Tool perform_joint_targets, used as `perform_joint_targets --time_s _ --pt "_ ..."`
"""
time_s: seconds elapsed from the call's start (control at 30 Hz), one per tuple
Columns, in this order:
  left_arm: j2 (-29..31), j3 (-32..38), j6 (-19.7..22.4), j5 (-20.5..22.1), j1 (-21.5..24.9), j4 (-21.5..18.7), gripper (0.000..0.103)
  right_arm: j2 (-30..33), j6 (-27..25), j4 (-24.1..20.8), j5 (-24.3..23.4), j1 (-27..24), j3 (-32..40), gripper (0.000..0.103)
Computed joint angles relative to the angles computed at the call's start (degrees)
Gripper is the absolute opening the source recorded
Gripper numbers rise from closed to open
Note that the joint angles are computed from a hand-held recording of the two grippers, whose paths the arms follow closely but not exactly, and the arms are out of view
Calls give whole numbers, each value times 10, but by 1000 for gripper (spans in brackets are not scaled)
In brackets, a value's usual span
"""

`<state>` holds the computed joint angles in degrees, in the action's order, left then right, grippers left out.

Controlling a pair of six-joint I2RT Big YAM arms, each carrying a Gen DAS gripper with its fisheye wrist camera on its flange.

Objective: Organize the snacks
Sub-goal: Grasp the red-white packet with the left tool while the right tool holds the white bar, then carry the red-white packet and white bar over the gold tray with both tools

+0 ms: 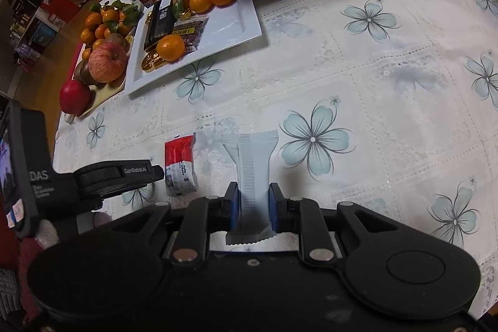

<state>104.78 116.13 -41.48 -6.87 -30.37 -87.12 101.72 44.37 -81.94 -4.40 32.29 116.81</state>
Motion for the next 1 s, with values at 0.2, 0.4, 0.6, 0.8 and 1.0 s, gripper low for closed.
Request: perform_joint_targets --time_s 0.2,0.4,0.6,0.8,1.0 --pt "9 15 -9 64 3 27 37 -2 -2 4 -2 1 -1 21" --pt "25 18 -6 48 -6 22 37 -1 -3 0 -8 1 0 21" --pt "31 24 8 7 -12 20 44 -1 -4 2 -9 1 1 21" --pt "40 30 14 -6 -14 16 50 2 -5 -1 -12 3 4 21" --pt "42 26 15 -8 -14 18 51 4 -5 -3 -13 2 7 21"
